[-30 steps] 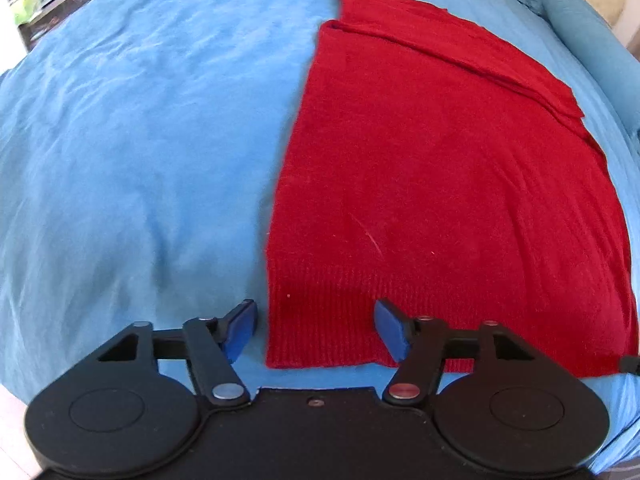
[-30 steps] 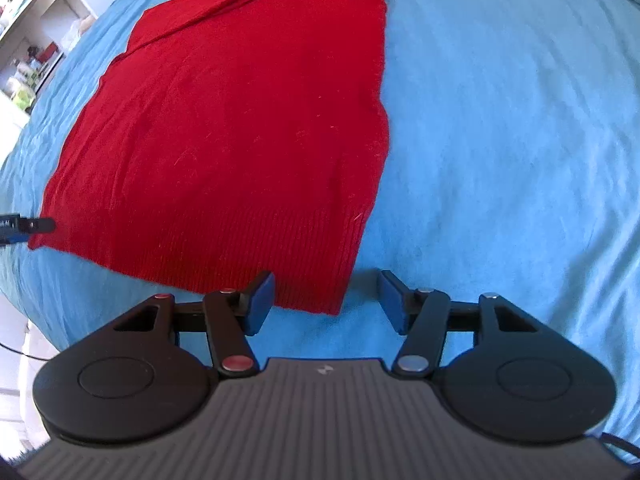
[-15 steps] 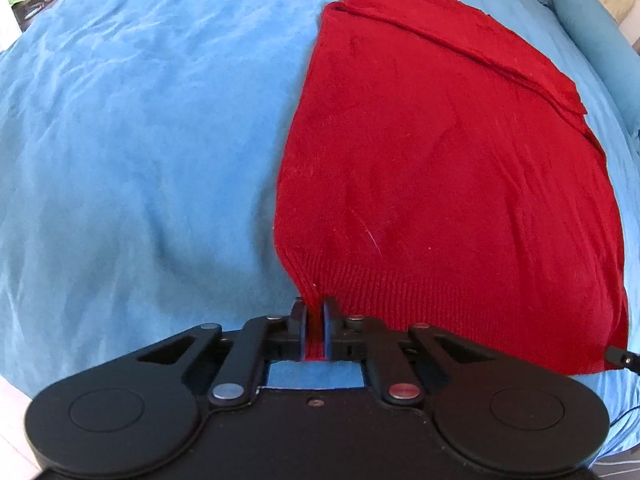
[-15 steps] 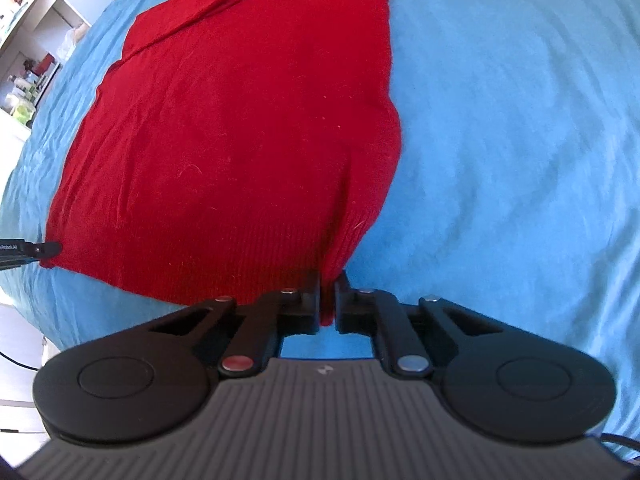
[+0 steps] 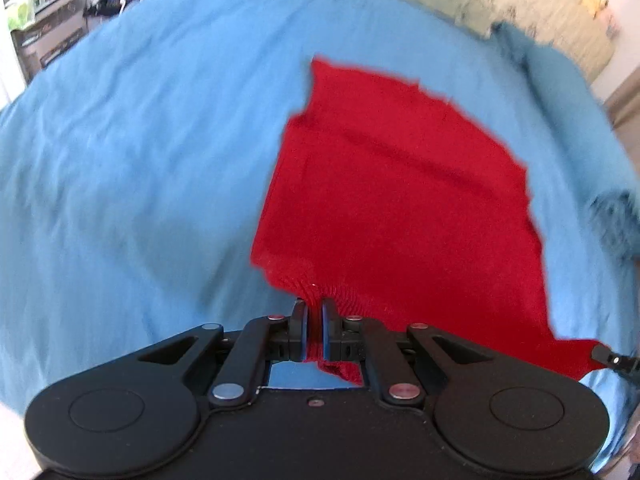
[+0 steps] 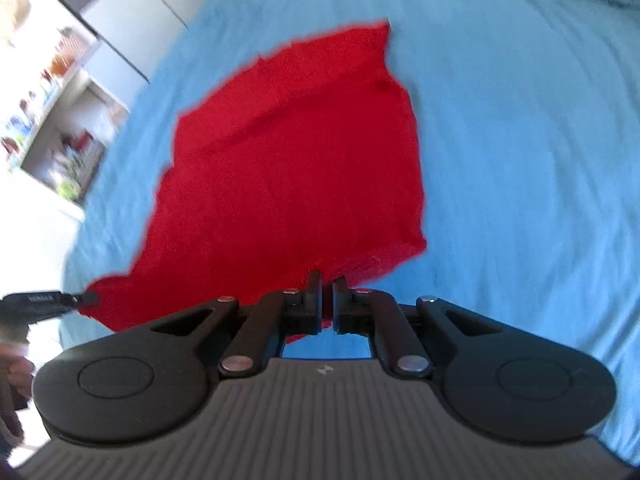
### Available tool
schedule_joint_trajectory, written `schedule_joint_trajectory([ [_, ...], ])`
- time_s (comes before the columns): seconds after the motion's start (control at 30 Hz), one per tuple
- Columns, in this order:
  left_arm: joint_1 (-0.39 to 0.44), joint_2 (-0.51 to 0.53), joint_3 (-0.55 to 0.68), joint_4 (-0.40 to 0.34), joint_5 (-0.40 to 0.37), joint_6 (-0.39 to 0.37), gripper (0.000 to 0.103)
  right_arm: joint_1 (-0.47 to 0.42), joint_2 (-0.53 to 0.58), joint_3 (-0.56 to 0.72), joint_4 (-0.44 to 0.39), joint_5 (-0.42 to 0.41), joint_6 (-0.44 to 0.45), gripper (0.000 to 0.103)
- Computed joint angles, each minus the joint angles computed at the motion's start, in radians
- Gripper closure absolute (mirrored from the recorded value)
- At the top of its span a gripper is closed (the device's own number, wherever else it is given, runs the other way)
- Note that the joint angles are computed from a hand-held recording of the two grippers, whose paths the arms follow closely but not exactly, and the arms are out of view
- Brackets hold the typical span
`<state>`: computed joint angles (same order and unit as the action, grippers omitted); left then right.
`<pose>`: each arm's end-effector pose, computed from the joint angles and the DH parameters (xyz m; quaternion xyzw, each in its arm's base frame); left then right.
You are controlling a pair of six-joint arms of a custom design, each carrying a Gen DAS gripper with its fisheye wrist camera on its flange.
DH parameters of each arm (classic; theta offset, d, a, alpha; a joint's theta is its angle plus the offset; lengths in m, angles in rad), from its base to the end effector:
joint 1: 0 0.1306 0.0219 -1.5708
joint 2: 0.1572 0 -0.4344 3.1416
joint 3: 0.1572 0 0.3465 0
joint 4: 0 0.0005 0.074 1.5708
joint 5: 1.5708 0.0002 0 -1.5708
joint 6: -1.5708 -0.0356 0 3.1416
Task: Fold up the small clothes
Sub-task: 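Close both tools on the sweater hem edge, then lift the hem with both tools and fold it over toward the collar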
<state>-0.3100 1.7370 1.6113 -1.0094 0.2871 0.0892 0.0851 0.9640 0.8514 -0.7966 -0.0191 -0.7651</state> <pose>0.5198 -0.1776 0.4009 0.1372 0.9570 -0.1793 0.1820 0.2437 0.0210 0.3963 0.3125 0.8926 0.1422 0.2921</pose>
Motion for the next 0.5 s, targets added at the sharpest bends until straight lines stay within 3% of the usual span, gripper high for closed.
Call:
schedule_joint_trajectory([
  [0.17,-0.006,0.075,0.162,0.039,0.039,0.081,0.096,-0.109,0.061,0.115,0.077,-0.054,0.028,0.083],
  [0.3,-0.025,0.177,0.306,0.081,0.038,0.141,0.096,-0.206,0.150,0.199,0.173,-0.119,0.000,0.083],
  [0.5,-0.064,0.400,0.627,0.103,0.004,0.186,0.096,-0.292,0.335,0.324,0.308,-0.169,0.032,0.083],
])
